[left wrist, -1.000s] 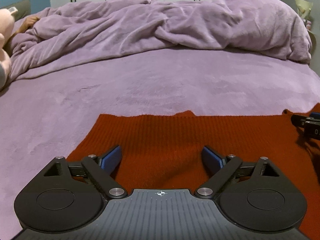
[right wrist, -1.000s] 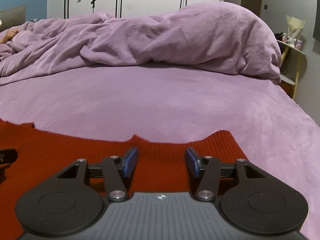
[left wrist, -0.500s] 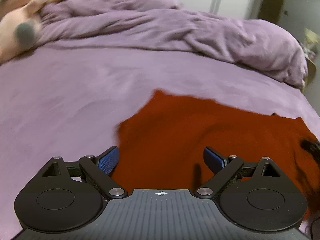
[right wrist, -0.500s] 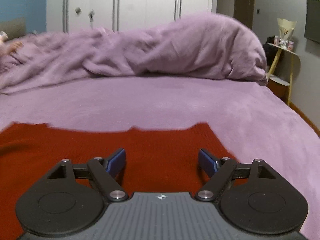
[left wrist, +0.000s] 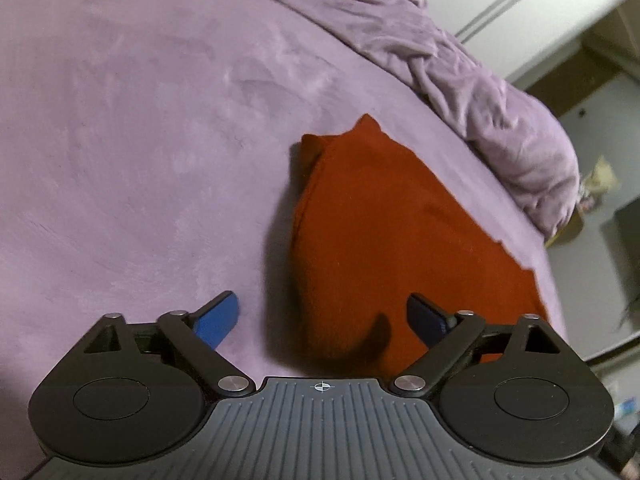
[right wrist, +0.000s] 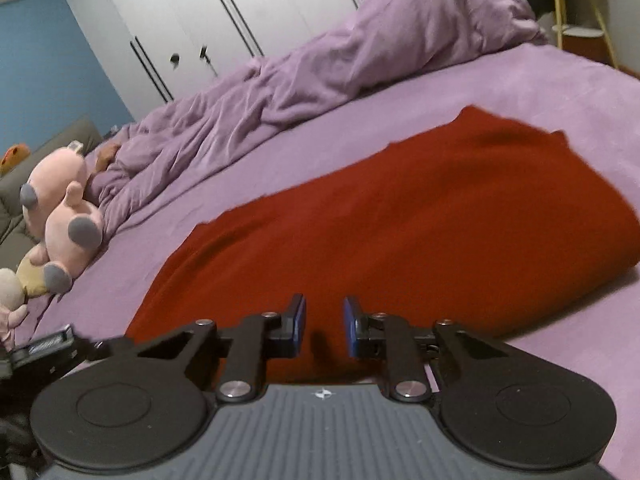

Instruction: Fold small clothes

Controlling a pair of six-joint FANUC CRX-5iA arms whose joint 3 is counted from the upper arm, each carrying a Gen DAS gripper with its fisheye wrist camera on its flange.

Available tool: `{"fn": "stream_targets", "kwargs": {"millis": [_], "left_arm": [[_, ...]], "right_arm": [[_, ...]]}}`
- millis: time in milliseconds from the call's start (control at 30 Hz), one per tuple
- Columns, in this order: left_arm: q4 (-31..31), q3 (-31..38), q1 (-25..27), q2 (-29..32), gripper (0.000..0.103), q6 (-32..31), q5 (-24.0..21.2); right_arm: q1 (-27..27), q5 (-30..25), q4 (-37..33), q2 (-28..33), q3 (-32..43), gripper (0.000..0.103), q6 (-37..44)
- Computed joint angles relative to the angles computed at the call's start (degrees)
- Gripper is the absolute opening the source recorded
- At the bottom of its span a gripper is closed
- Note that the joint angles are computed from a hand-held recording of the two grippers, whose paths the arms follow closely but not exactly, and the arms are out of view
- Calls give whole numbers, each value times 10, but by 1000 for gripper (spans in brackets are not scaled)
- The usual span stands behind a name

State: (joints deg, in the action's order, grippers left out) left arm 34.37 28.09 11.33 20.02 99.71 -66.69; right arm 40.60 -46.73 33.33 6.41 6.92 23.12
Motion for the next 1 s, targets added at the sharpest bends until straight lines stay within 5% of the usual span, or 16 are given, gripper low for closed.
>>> {"fn": "stream_targets", "kwargs": {"millis": [67, 133, 200, 400, 533, 633, 733, 833, 900, 1000], "left_arm": [[23, -18, 3, -3, 96, 13, 19], [81, -65, 6, -16, 75, -15, 56], [125, -74, 9, -3, 64, -17, 40], [164, -96, 6, 7, 58, -19, 64], [168, -100, 7, 13, 23, 16, 72], [179, -119, 5, -1, 19, -2, 93], [167, -109, 1, -7, 18, -25, 100], [154, -76, -3, -1, 17, -36, 94], [129, -42, -8, 7, 17, -36, 84], [126, -14, -19, 16, 17, -42, 81]], "right_arm": [[9, -3, -6, 5, 8, 19, 21], [16, 13, -1, 9, 5, 19, 29], [21, 30, 4, 13, 2, 19, 27], [27, 23, -1, 39, 28, 19, 38], [28, 9, 17, 45, 29, 19, 31], [30, -5, 48, 47, 20, 19, 17], [23, -40, -12, 64, 50, 17, 77], [19, -23, -17, 50, 38, 16, 73], [18, 21, 44, 26, -10, 16, 5], [15, -17, 26, 36, 12, 17, 48]]}}
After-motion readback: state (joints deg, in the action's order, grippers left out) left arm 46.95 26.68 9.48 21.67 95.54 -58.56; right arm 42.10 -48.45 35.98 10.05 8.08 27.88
